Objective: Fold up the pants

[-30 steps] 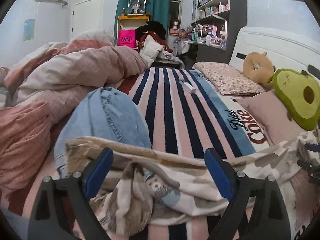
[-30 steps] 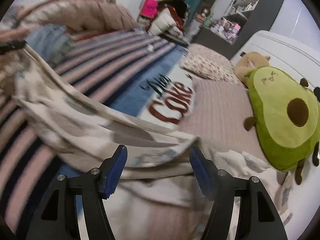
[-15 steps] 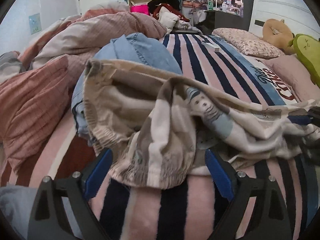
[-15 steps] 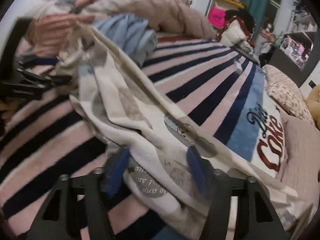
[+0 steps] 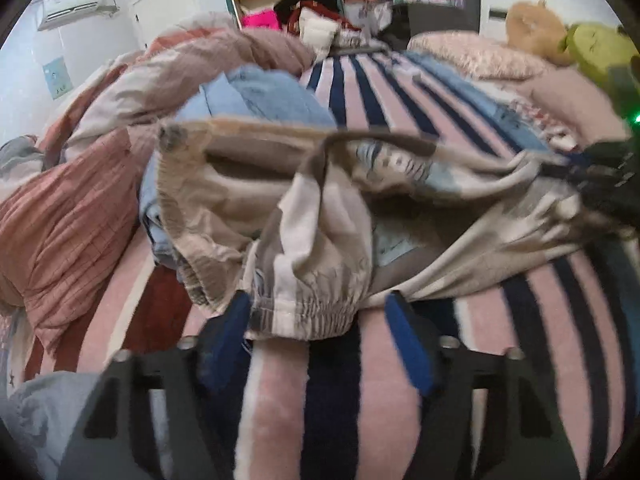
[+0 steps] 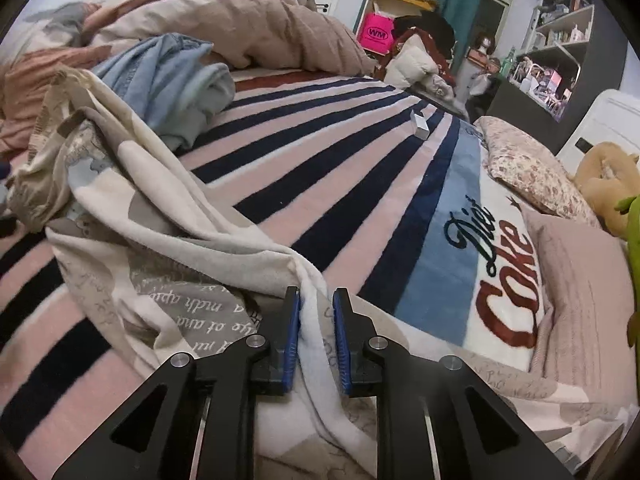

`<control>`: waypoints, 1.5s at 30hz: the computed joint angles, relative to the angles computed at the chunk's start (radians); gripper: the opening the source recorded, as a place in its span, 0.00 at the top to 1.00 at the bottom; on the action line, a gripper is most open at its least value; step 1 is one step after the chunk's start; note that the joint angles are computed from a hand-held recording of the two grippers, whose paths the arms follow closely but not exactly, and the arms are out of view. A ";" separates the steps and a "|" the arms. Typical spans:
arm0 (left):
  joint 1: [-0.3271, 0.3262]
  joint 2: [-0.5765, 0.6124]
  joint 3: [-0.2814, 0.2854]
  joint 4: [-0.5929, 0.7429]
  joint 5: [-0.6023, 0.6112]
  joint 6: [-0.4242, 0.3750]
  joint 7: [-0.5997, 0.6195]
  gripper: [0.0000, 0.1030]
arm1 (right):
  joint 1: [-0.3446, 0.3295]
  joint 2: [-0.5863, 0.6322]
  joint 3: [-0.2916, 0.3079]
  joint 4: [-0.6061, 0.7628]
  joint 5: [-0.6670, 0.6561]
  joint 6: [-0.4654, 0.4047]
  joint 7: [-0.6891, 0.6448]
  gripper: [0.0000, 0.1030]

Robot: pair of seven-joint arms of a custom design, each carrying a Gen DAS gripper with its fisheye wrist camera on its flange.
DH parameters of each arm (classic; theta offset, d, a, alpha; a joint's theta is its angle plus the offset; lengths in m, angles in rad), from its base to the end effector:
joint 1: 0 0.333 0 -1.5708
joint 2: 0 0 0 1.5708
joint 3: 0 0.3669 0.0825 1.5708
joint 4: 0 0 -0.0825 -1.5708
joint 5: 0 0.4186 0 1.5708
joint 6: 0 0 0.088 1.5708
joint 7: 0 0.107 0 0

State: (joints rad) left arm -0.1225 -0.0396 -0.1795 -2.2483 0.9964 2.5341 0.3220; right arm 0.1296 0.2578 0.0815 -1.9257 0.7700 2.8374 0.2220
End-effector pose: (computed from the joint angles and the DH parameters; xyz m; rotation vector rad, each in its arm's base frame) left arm 0.5392 -0.1785 0.4421 -1.8727 1.5449 -0.3582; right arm 0.6827 0.1050 0.4499 -2.3311 0.8333 -0.6374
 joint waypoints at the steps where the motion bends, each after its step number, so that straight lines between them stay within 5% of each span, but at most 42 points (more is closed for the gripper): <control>1: -0.002 0.017 -0.004 0.016 0.006 -0.033 -0.004 0.52 | -0.005 -0.005 0.006 -0.003 0.014 0.001 -0.013 0.85; 5: -0.005 0.041 0.004 0.043 0.020 -0.058 -0.026 0.83 | -0.019 -0.030 0.019 -0.013 0.077 -0.027 -0.069 0.83; 18: 0.060 0.036 0.039 0.142 0.140 -0.090 -0.258 0.87 | -0.012 -0.043 -0.007 0.000 0.118 -0.130 -0.058 0.83; 21: 0.080 0.049 0.059 0.158 0.145 -0.052 -0.324 0.70 | -0.011 -0.045 -0.011 0.000 0.120 -0.138 -0.058 0.83; 22: 0.080 0.045 0.058 0.159 0.169 -0.066 -0.351 0.54 | -0.011 -0.045 -0.012 0.000 0.118 -0.143 -0.057 0.83; 23: 0.074 0.041 0.051 0.165 0.213 -0.124 -0.382 0.38 | -0.010 -0.045 -0.013 0.000 0.117 -0.147 -0.055 0.83; 24: 0.066 0.040 0.043 0.173 0.242 -0.191 -0.393 0.34 | -0.010 -0.045 -0.014 0.000 0.117 -0.148 -0.053 0.83; 30: 0.089 -0.016 0.056 0.100 0.143 -0.040 -0.359 0.29 | -0.011 -0.046 -0.015 0.001 0.119 -0.163 -0.054 0.83; 33: 0.100 -0.086 0.051 0.007 0.155 0.088 -0.381 0.09 | -0.013 -0.050 -0.015 0.000 0.126 -0.169 -0.063 0.83; 38: 0.095 -0.085 0.033 -0.047 0.045 0.096 -0.269 0.07 | -0.014 -0.049 -0.019 0.004 0.128 -0.189 -0.056 0.83; 45: 0.127 0.039 0.062 0.007 0.022 0.141 -0.323 0.07 | -0.014 -0.058 -0.019 -0.005 0.140 -0.199 -0.079 0.82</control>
State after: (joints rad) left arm 0.0045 -0.0011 -0.1179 -2.2412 1.0186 2.6749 -0.0005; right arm 0.1156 0.1994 0.0629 -1.9302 0.9100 2.6382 0.1428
